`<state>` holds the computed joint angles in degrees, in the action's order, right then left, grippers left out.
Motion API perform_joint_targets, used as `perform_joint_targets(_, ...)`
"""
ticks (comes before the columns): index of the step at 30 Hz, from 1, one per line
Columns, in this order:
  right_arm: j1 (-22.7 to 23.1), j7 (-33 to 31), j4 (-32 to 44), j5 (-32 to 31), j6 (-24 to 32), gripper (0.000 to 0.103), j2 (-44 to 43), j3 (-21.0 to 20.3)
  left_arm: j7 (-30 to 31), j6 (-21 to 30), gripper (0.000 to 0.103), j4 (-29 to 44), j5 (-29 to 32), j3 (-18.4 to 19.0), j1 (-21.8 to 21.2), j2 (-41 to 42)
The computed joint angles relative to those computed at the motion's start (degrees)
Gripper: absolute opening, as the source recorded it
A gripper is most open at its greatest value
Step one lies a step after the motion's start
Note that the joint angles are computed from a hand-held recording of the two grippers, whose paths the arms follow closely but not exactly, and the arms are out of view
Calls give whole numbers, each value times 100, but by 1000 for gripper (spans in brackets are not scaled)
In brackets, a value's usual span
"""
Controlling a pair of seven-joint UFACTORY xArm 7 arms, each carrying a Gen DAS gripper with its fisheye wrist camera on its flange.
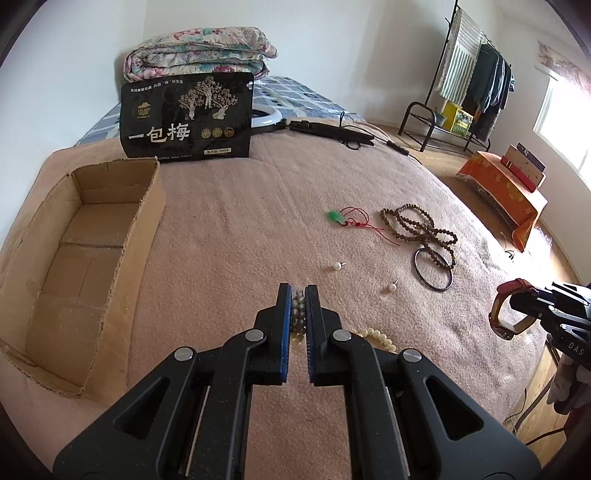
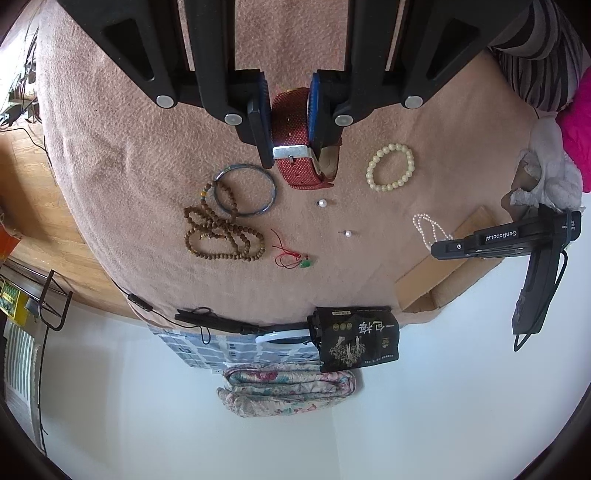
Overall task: Organize jewelry
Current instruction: 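Carry the pearl necklace and red watch over the cardboard box with both tools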
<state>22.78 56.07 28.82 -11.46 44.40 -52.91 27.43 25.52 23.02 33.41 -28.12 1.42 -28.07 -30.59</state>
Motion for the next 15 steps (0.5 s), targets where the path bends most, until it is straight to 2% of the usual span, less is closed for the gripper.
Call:
perform_joint_targets(6,-109,-95,355,-128,14,15,175,73,0,137,5,39,87,122,149,-334)
perform_joint_targets(15,-417,-202,999,-381,-393,15,860,201,56,338,5,190,224,429,487,-653)
